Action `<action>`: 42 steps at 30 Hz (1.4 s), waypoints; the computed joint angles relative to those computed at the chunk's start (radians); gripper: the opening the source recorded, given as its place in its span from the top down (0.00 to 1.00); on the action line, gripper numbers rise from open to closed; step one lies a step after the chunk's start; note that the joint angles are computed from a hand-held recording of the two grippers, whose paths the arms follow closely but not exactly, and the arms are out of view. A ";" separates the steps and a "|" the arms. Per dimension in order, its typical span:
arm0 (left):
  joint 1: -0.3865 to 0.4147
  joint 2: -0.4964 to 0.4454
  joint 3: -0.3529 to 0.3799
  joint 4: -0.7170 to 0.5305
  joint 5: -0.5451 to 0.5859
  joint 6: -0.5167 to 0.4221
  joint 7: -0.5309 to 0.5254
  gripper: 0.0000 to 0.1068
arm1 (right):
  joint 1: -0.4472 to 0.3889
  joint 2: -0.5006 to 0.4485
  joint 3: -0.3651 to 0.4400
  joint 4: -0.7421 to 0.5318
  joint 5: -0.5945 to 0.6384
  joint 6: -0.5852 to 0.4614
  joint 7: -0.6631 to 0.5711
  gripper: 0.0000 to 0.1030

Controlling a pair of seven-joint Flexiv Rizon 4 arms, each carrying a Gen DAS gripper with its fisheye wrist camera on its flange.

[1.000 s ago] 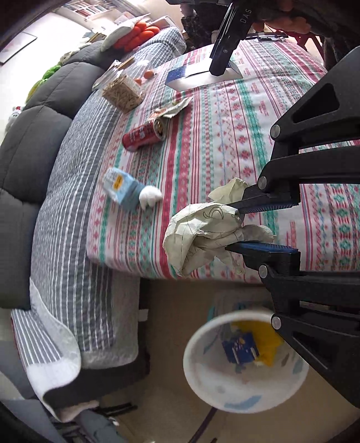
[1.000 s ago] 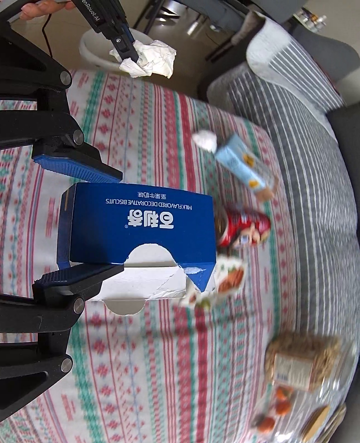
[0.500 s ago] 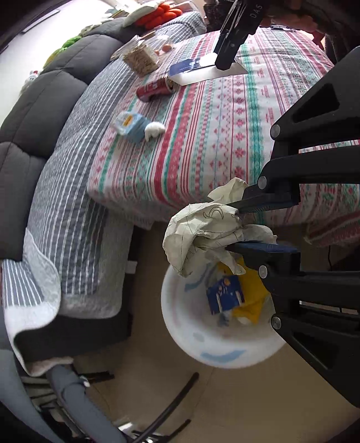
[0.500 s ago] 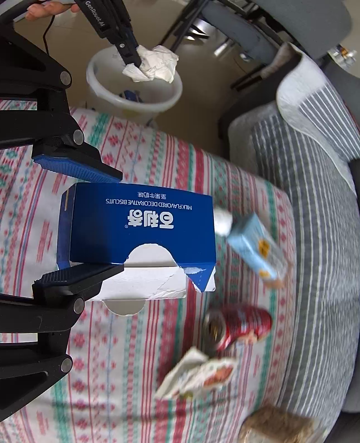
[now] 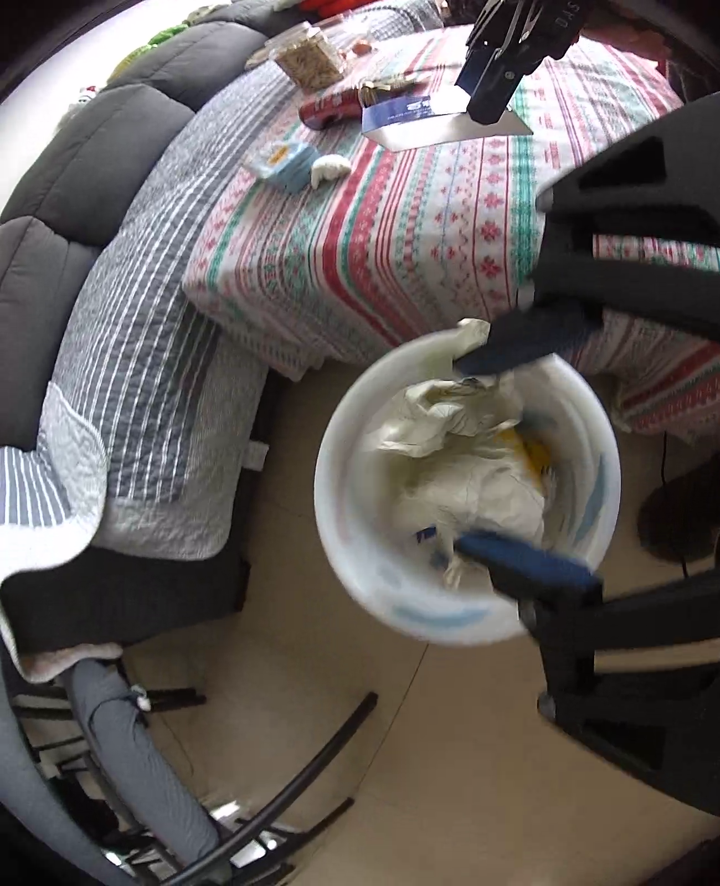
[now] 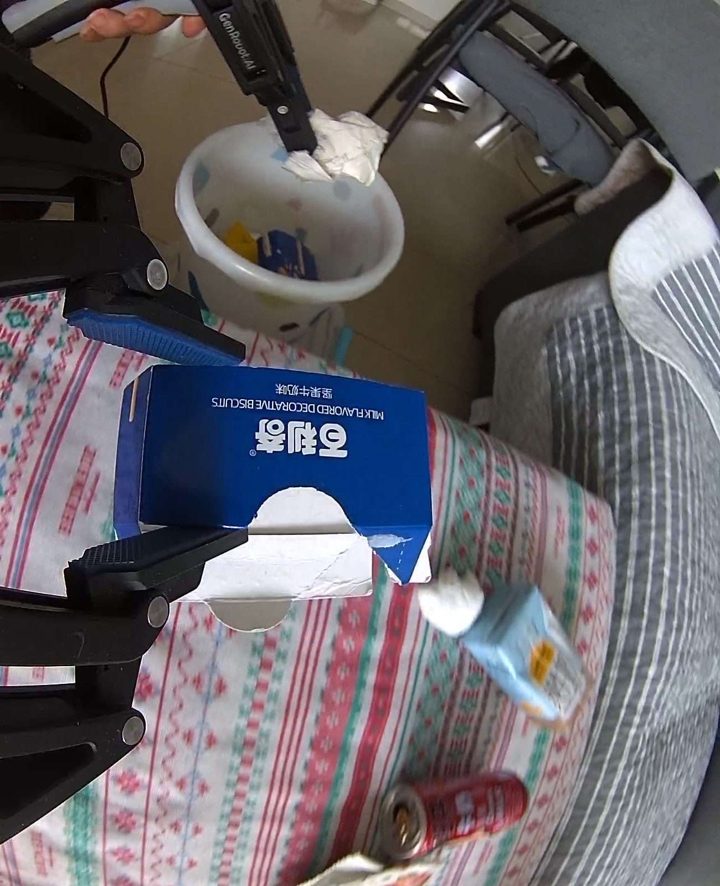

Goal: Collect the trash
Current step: 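Carry bag and box to the white bin, open the left tool over it, then open the right tool to drop the open blue box into the bin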

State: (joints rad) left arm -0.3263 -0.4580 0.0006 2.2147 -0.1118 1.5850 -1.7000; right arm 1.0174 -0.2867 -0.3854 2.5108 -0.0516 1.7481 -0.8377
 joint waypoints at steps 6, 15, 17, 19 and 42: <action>-0.130 0.022 0.184 -0.001 0.078 -0.034 -0.085 0.15 | -0.040 -0.033 0.056 -0.039 -0.024 -0.014 0.014 0.52; -0.028 0.086 0.154 0.088 0.110 -0.010 -0.093 0.15 | -0.036 -0.099 0.089 -0.129 -0.064 -0.038 0.044 0.52; -0.004 0.095 0.144 0.104 0.106 0.002 -0.090 0.15 | -0.031 -0.116 0.093 -0.153 -0.082 -0.045 0.055 0.52; 0.027 0.103 0.124 0.122 0.096 0.017 -0.081 0.15 | -0.047 -0.135 0.114 -0.181 -0.098 -0.049 0.063 0.52; 0.097 0.123 0.086 0.185 0.025 0.069 -0.012 0.15 | -0.128 -0.254 0.249 -0.328 -0.071 0.020 0.097 0.18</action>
